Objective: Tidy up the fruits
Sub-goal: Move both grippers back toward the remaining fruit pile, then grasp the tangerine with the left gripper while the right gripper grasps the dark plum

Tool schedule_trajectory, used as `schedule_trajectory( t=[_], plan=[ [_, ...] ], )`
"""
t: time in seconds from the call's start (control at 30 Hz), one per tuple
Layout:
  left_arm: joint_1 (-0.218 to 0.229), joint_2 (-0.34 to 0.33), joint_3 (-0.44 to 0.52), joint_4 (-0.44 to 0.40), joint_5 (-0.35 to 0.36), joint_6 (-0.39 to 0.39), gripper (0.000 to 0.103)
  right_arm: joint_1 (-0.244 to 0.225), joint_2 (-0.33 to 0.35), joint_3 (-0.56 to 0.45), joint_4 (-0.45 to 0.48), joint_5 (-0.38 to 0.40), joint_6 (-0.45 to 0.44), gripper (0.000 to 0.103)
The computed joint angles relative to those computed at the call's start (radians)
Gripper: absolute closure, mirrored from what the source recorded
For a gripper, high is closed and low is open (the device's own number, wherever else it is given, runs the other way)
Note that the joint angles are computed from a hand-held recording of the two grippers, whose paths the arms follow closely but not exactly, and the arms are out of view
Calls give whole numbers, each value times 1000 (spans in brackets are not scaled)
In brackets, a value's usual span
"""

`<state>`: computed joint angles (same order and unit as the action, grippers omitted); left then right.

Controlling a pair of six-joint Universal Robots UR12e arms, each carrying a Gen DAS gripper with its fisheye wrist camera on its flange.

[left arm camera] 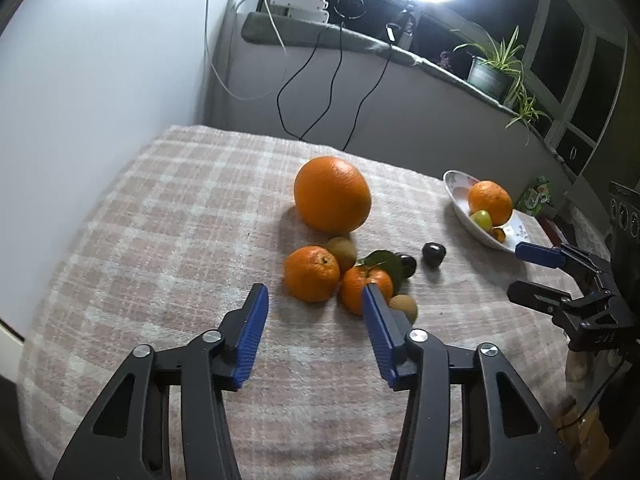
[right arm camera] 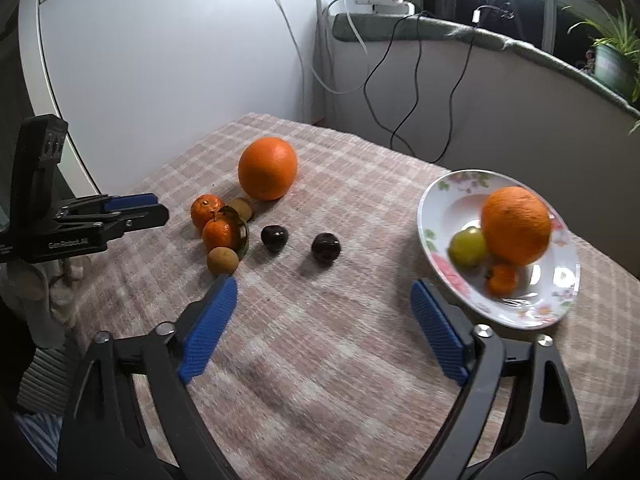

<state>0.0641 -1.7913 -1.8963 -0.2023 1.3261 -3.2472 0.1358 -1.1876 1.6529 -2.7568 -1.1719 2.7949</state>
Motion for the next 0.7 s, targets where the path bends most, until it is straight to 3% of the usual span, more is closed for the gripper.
schedule_trajectory(
  t=[0.3,0.7],
  plan=[
    [-11,-32,38,-38,31,39,61,19,43,-56,50,-31,26,40],
    [-17,-57,69,-59,44,67,62,35,94,-121,108,-65,36,53]
  ],
)
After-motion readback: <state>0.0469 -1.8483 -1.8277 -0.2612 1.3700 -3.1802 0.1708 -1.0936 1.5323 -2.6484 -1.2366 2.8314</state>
